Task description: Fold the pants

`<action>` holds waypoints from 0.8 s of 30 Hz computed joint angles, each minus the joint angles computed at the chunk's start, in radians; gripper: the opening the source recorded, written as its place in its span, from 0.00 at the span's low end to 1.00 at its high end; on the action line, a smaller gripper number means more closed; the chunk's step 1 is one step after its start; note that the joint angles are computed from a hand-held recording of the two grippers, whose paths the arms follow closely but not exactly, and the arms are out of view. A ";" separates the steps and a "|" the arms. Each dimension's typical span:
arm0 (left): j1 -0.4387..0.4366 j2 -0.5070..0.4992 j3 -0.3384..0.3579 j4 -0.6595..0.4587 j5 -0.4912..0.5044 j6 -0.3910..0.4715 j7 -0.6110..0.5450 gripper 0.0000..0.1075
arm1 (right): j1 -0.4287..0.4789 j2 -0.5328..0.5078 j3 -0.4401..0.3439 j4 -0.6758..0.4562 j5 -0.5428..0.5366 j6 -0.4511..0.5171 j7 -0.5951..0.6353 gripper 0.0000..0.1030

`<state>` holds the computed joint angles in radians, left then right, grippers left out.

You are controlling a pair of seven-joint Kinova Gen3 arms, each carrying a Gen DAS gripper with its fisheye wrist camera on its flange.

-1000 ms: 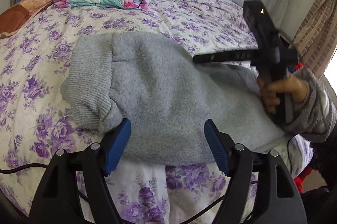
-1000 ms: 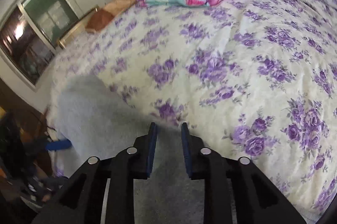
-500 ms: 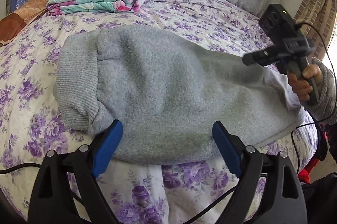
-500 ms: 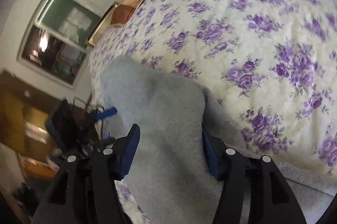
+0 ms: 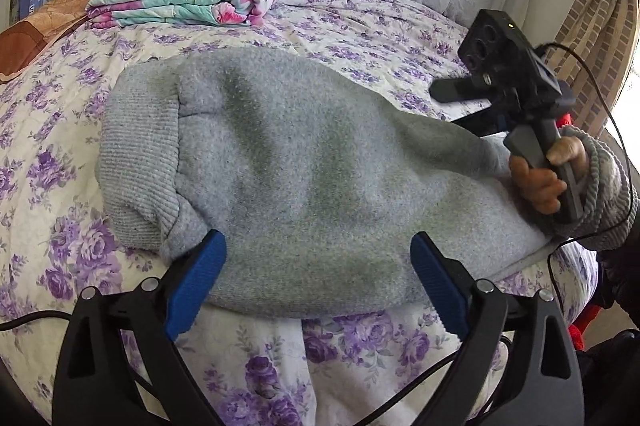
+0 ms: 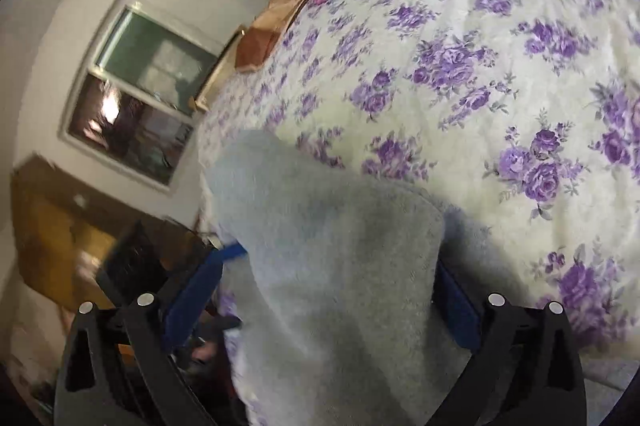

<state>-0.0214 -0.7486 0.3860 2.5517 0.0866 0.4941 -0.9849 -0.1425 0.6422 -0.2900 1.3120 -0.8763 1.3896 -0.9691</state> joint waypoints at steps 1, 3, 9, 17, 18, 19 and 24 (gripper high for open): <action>0.000 0.001 0.001 -0.001 -0.002 0.002 0.000 0.84 | 0.033 0.024 -0.028 0.001 -0.041 -0.003 -0.027 0.97; 0.004 0.005 -0.006 -0.001 -0.005 0.001 -0.005 0.84 | 0.126 0.052 -0.106 0.020 -0.119 -0.057 -0.051 0.91; -0.009 0.020 0.001 -0.005 -0.011 -0.002 -0.002 0.85 | 0.232 0.106 -0.253 0.030 -0.046 -0.173 -0.138 0.59; 0.074 0.023 -0.170 -0.016 0.012 0.001 -0.031 0.84 | 0.053 -0.081 -0.135 0.019 0.280 -0.237 -0.066 0.41; 0.093 0.030 -0.212 -0.025 0.015 0.011 -0.047 0.82 | 0.007 -0.105 -0.089 0.039 0.320 -0.277 -0.035 0.32; 0.102 0.037 -0.238 -0.037 0.017 0.025 -0.059 0.77 | -0.040 -0.120 -0.042 0.054 0.361 -0.318 -0.019 0.33; 0.102 0.036 -0.374 -0.072 0.034 0.119 -0.108 0.36 | -0.077 -0.168 -0.003 0.124 0.416 -0.474 -0.033 0.42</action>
